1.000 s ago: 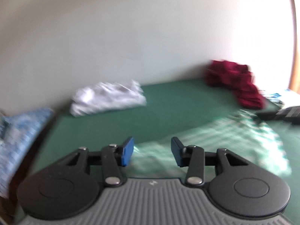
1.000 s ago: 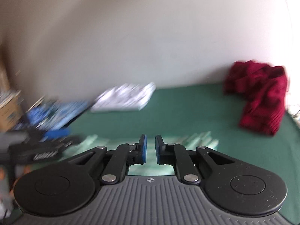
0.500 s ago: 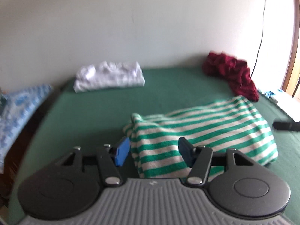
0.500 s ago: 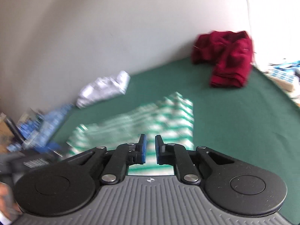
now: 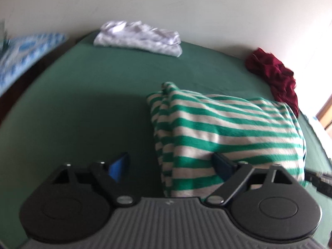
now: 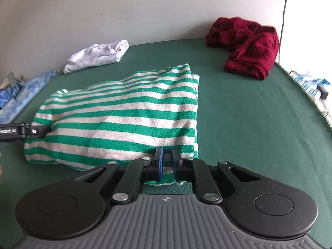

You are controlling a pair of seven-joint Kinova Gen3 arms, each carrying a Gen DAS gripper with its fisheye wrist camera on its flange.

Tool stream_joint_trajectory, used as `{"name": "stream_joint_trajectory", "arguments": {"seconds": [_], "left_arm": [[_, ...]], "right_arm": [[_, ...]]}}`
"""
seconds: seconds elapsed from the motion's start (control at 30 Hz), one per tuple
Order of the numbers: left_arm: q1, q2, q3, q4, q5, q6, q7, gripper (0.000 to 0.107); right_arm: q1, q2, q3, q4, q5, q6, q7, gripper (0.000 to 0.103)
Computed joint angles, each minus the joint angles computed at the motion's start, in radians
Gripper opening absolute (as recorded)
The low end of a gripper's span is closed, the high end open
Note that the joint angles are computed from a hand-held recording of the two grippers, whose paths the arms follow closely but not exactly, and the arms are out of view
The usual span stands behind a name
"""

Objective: Fold clothes

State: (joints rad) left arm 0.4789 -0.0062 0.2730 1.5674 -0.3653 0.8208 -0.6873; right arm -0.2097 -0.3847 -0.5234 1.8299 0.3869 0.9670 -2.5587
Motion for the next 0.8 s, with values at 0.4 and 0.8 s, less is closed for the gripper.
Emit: {"name": "stream_joint_trajectory", "arguments": {"seconds": [0.4,0.8], "left_arm": [[-0.073,-0.049,0.076,-0.033,-0.038,0.090,0.126,0.064],[-0.009,0.014,-0.040,-0.091,0.101,0.034,0.022,0.084]], "right_arm": [[-0.140,-0.133,0.441,0.073,-0.376,-0.201,0.400,0.016],[-0.043,-0.080,0.501,0.044,-0.580,-0.215,0.531,0.047]]}}
